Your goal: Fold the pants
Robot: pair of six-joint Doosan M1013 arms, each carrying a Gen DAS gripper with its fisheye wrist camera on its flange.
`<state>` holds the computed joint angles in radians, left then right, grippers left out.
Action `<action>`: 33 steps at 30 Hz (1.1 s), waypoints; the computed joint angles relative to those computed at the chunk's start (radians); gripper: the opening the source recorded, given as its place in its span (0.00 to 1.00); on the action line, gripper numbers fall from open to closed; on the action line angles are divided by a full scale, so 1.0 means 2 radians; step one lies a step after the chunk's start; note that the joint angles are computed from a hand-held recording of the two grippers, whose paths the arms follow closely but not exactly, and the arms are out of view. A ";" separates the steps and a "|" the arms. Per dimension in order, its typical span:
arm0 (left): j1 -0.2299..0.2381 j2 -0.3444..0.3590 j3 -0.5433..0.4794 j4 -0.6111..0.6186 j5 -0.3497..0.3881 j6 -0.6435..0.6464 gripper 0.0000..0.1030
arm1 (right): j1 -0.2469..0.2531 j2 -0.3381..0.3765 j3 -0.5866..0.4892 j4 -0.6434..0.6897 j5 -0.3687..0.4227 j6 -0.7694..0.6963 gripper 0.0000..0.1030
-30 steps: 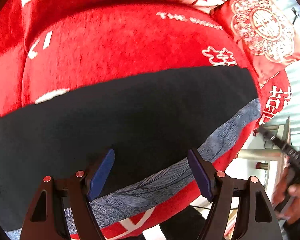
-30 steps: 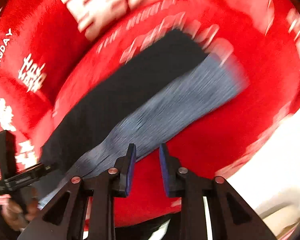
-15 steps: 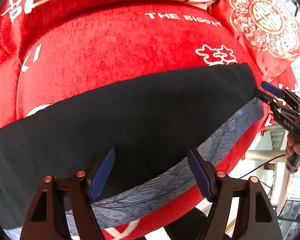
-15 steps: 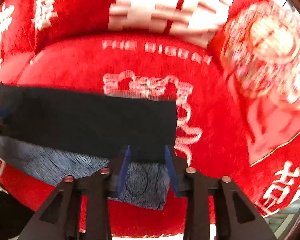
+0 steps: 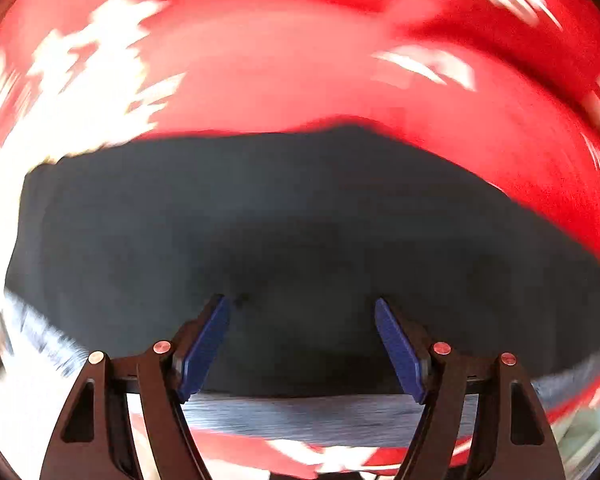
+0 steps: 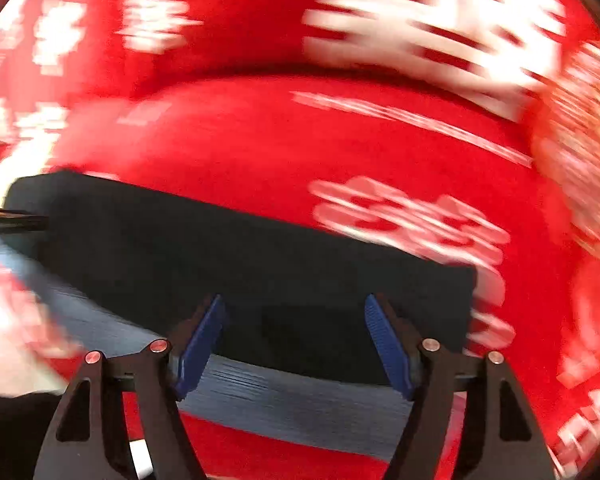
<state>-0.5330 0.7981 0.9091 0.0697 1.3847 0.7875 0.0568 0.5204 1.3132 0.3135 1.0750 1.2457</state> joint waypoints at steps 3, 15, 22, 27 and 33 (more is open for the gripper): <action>0.006 -0.040 0.056 0.014 -0.079 -0.005 0.74 | 0.008 0.054 -0.077 0.132 0.075 -0.072 0.77; 0.000 -0.079 0.127 0.045 -0.158 0.070 0.74 | 0.102 0.287 -0.414 0.177 0.292 0.016 0.77; 0.041 -0.094 0.159 -0.014 -0.147 0.100 0.74 | 0.117 0.268 -0.402 0.004 0.175 0.076 0.57; 0.053 -0.104 0.157 -0.027 -0.199 0.090 0.74 | 0.115 0.241 -0.370 0.124 0.204 0.005 0.67; 0.063 -0.105 0.177 -0.015 -0.141 0.118 0.74 | 0.129 0.237 -0.349 0.025 0.236 0.003 0.72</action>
<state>-0.4071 0.5890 1.2639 0.0390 1.1034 1.0230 0.3141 0.9947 0.6148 0.3633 1.5467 1.2509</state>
